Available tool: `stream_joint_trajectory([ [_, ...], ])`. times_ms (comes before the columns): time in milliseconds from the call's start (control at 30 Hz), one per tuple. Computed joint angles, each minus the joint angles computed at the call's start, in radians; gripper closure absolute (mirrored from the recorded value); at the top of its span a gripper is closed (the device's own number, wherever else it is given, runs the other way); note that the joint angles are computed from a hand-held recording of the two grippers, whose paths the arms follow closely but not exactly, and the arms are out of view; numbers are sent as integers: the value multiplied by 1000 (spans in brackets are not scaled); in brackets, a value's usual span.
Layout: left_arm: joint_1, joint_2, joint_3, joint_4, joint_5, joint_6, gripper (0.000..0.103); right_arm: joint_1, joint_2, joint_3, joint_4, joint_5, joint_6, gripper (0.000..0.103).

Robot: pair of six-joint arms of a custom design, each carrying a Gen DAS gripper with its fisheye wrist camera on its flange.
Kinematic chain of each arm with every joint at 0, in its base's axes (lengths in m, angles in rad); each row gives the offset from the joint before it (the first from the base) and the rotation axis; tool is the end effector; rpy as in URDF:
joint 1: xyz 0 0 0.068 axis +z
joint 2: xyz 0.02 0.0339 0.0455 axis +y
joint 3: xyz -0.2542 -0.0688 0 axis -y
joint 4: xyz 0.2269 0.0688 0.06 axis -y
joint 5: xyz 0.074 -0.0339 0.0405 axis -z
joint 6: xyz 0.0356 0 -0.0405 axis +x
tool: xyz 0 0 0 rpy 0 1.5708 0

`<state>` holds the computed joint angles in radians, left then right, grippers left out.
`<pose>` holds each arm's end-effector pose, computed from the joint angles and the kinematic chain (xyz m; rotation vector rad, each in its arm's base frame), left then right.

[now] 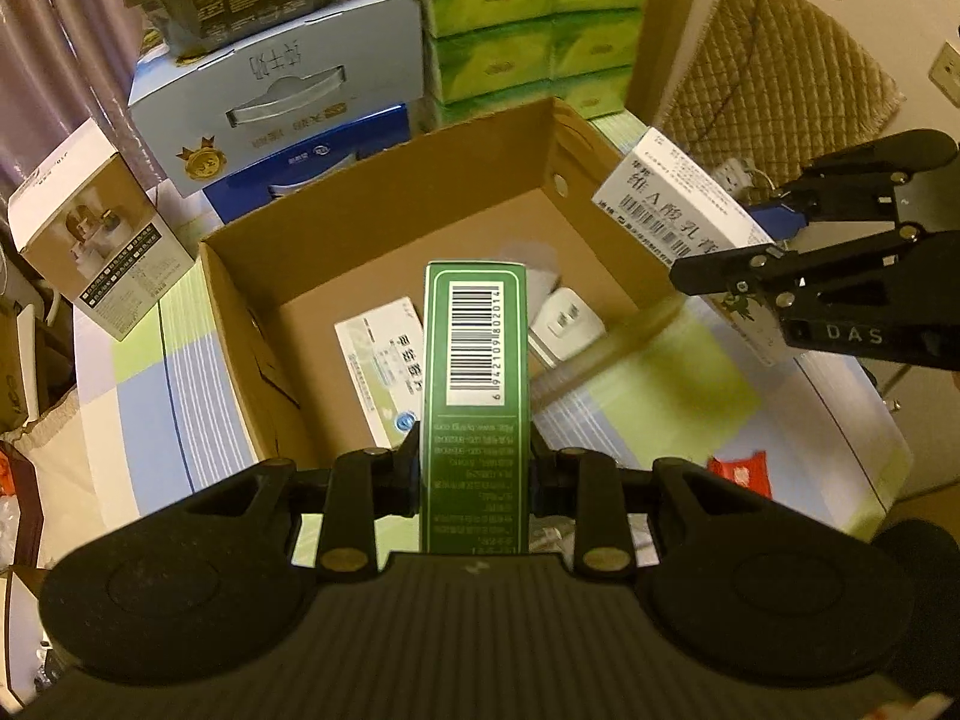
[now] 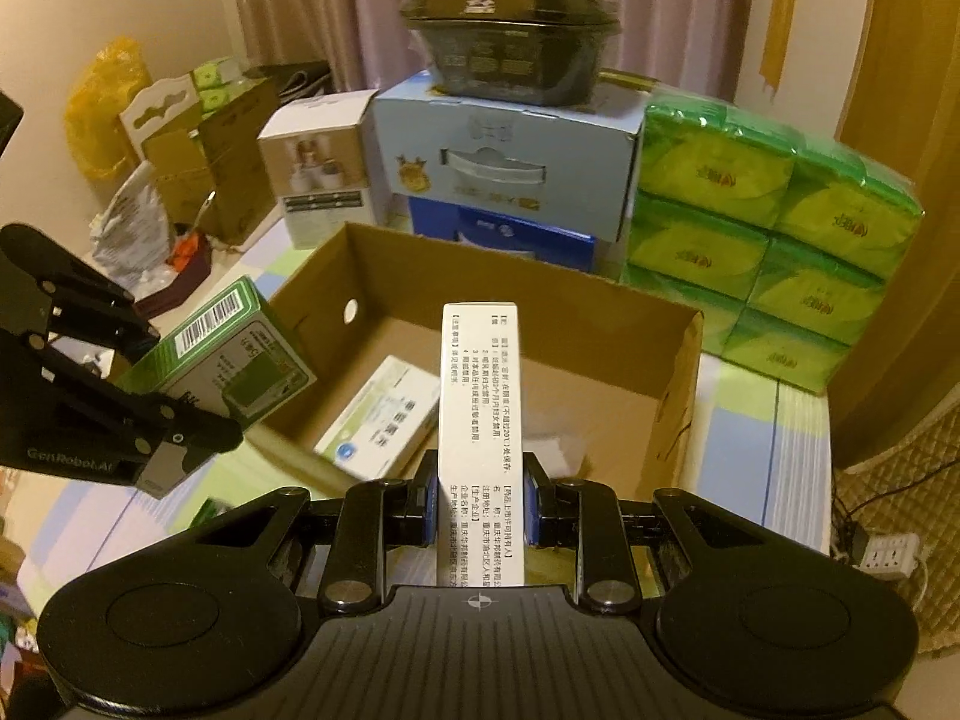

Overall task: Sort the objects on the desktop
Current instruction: 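Carry the green box and white medicine box into the cardboard box and release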

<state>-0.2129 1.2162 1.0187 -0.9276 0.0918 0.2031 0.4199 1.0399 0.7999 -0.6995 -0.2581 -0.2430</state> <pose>0.2077 -0.0482 0.2674 0.5837 2.6299 -0.1267 0.1697 0.0857 0.2495 -0.9165 2.3365 0.3965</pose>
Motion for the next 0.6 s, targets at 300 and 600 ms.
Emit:
stream_joint_trajectory([
  [300,58,136,21,138,28,-29,78,-30,151,19,151,-16,37,80],
  [600,99,285,61,245,44,-51,78,-34,290,24,280,-12,62,80],
])
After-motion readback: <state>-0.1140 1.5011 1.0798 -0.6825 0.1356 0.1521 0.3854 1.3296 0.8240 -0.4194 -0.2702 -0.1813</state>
